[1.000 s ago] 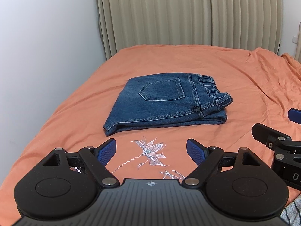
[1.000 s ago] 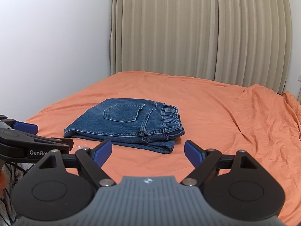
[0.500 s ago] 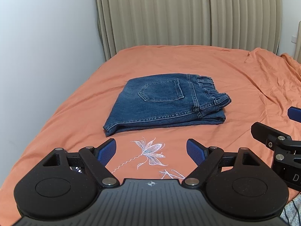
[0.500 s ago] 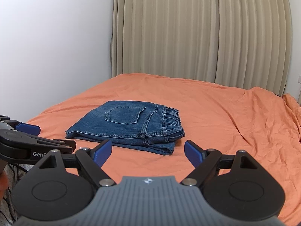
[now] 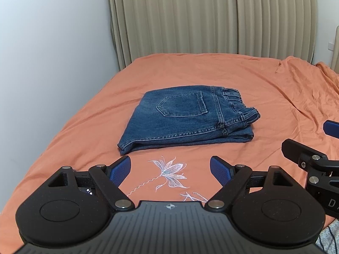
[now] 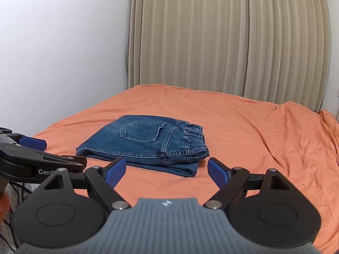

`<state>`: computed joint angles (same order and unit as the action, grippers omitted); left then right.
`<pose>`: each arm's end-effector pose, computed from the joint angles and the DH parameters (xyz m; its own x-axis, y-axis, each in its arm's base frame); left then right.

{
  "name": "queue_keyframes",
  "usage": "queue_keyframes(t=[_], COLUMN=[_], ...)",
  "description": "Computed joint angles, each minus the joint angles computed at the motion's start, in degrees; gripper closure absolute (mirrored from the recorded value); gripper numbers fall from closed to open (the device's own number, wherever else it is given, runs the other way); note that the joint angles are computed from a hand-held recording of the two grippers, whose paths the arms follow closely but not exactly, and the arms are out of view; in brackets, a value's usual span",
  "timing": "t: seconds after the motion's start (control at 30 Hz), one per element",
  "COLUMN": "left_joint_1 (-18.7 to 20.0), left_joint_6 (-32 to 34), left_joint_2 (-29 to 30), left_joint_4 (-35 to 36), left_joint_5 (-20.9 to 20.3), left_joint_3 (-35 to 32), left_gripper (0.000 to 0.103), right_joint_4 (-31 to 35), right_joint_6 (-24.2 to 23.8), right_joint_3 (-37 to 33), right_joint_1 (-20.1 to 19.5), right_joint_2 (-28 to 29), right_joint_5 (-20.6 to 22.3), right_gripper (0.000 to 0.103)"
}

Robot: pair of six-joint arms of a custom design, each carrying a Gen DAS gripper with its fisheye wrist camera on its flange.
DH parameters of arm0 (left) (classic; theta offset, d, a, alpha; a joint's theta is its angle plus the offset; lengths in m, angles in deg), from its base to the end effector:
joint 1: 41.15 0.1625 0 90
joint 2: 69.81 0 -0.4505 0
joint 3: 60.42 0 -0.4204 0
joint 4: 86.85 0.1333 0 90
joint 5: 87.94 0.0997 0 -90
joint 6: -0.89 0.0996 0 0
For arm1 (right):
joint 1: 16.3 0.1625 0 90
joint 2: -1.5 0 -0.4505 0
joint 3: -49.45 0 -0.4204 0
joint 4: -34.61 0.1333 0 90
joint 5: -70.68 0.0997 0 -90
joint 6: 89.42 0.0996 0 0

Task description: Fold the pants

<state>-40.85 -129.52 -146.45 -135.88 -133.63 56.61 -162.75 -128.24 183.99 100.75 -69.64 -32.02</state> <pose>-0.3677 -0.2048 0.2191 -0.5596 -0.4668 -0.6848 0.4256 0.5471 -0.7208 0.3144 -0.3707 0.2122 -0.5258 -0.6416 0.5584 -0.8432 0.3066 -0.4416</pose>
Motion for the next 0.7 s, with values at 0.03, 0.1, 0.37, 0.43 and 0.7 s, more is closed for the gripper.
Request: queue_keyframes(t=[0.03, 0.1, 0.37, 0.43, 0.7], left_joint_1=[-0.01, -0.04, -0.09, -0.1, -0.18], left_joint_6=[-0.08, -0.02, -0.17, -0.15, 0.03], left_joint_2=[0.06, 0.09, 0.15, 0.18, 0.42], left_joint_4=[0.12, 0.19, 0.42, 0.42, 0.32], left_joint_5=[0.0, -0.01, -0.02, -0.03, -0.1], left_joint_3=[-0.08, -0.18, -0.3, -0.3, -0.43], left_gripper=[0.004, 0.004, 0.005, 0.005, 0.004], right_joint_4=[0.03, -0.01, 0.01, 0.13, 0.28], right_joint_6=[-0.03, -0.1, -0.26, -0.24, -0.28], right_joint_3=[0.02, 0.1, 0.18, 0.2, 0.19], right_joint_1=[0.02, 0.01, -0.01, -0.03, -0.08], right_joint_2=[-0.07, -0.15, -0.44, -0.59, -0.72], right_joint_5=[0.04, 0.12, 0.38, 0.44, 0.56], right_gripper=[0.023, 0.023, 0.023, 0.023, 0.023])
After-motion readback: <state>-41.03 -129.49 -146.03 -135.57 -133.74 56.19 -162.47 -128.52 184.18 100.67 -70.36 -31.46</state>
